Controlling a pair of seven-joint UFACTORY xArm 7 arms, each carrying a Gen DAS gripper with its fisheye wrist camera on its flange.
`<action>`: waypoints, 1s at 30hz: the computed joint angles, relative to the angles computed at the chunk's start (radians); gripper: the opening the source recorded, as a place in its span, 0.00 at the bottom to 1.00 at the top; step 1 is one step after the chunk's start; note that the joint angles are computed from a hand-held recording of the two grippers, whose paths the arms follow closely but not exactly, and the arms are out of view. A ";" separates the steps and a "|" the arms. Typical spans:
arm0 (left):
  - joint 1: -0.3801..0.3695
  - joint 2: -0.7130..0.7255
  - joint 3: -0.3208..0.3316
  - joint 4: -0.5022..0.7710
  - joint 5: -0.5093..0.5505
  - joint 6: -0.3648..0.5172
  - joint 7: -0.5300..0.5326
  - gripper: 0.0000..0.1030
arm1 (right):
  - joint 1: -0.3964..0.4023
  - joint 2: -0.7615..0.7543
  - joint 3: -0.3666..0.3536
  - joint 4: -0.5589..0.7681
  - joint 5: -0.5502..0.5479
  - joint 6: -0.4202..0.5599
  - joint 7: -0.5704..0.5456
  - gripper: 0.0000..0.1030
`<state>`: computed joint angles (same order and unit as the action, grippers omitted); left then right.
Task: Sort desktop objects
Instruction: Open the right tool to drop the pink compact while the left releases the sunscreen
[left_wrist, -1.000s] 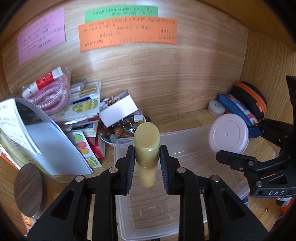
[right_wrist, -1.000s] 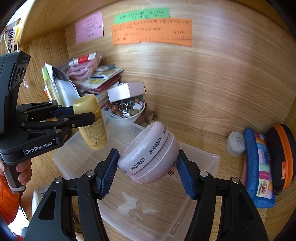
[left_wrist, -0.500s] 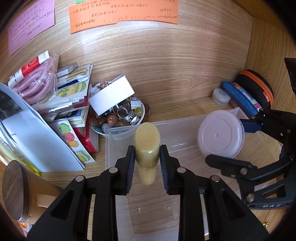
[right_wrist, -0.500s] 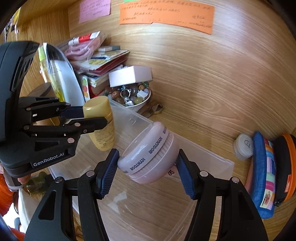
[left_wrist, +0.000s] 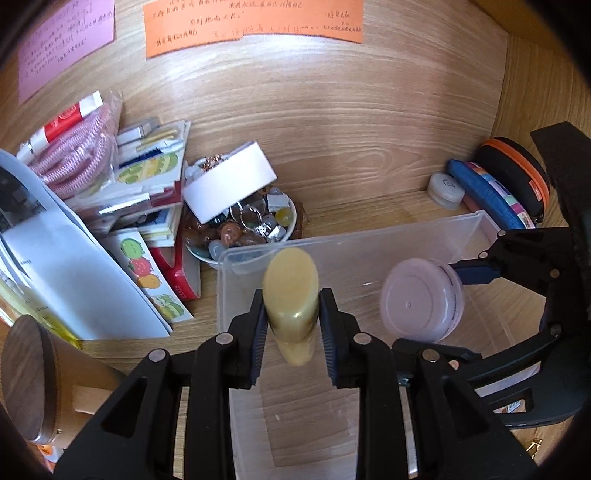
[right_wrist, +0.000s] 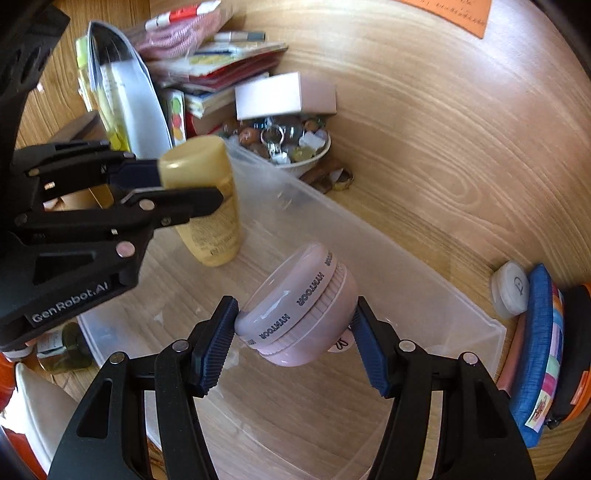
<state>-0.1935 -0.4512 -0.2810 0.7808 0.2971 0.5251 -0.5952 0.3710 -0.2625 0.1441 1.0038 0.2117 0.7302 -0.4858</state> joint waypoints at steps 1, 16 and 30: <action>0.001 0.001 -0.001 0.000 0.001 0.002 -0.002 0.25 | -0.002 0.004 0.002 0.004 -0.008 0.010 0.006 0.57; -0.008 -0.006 -0.001 -0.007 -0.006 0.008 0.009 0.39 | -0.013 0.028 0.027 0.030 -0.102 0.077 0.063 0.57; 0.001 -0.035 -0.003 -0.020 0.002 -0.005 0.007 0.54 | -0.018 0.013 0.034 0.016 -0.167 0.030 0.116 0.70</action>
<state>-0.1926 -0.4859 -0.2842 0.7606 0.2996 0.5202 -0.5884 0.3531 -0.2498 0.1777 1.0199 0.0443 0.7598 -0.3700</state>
